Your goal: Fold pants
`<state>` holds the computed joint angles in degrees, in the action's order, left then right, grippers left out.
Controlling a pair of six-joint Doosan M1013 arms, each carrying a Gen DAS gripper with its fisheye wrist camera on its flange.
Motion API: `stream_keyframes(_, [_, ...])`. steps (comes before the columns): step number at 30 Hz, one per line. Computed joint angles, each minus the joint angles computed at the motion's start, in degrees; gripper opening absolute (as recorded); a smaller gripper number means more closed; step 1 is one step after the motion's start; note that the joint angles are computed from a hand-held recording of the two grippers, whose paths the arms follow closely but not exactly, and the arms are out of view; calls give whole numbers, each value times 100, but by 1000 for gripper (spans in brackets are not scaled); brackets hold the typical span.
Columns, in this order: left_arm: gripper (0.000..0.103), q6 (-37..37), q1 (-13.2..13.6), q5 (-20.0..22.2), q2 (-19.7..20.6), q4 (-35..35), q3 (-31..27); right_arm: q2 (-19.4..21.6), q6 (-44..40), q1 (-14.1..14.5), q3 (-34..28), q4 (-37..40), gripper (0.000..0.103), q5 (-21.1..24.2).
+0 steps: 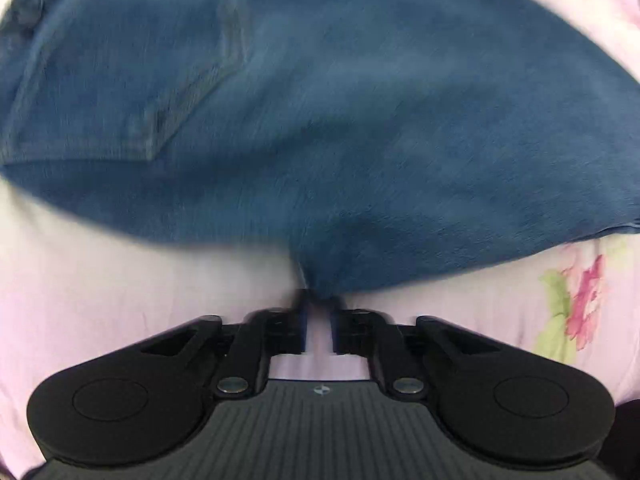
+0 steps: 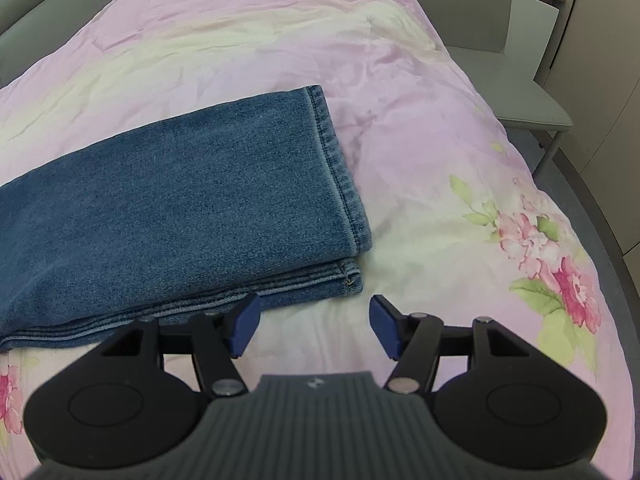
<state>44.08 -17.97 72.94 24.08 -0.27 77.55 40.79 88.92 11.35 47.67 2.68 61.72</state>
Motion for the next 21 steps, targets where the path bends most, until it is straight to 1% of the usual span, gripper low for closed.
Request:
stream_keyframes(2, [0, -2, 19, -112, -82, 5, 135, -58, 58, -44, 80, 151, 60, -83])
stream_keyframes(3, [0, 43, -14, -149, -121, 132, 130, -73, 117, -72, 108, 258, 60, -136])
stream_keyframes(4, [0, 220, -65, -199, -149, 289, 107, -77, 221, -104, 121, 378, 60, -181])
stream_keyframes(7, [0, 659, -154, -274, -211, 465, 12, -65, 679, -173, 161, 621, 60, -406])
stream_keyframes(9, [4, 901, -202, -315, -231, 619, -88, -28, 1125, -197, 163, 682, 60, -567])
stream_keyframes(11, [10, 988, -249, -466, -259, 883, -169, 74, 1600, -220, 58, 757, 60, -525])
stream_keyframes(14, [12, 790, -278, -545, -296, 1236, -233, 209, 2311, -270, -1, 1016, 58, -603])
stream_keyframes(16, [12, 637, -297, -506, -327, 1459, -239, 332, 2778, -296, -68, 1224, 50, -615])
stream_keyframes(17, [12, 598, -286, -439, -345, 1523, -260, 367, 3071, -283, -71, 1181, 50, -659])
stream_keyframes(18, [12, 592, -272, -403, -347, 1544, -274, 387, 3303, -272, -70, 1142, 46, -695])
stream_keyframes(19, [12, 584, -267, -378, -358, 1591, -278, 387, 3398, -265, -48, 1155, 8, -794])
stream_keyframes(20, [12, 574, -267, -357, -374, 1675, -266, 401, 3351, -270, -81, 1283, 0, -788])
stream_keyframes(21, [13, 577, -264, -326, -412, 1766, -240, 359, 3438, -233, -66, 1138, 0, -850])
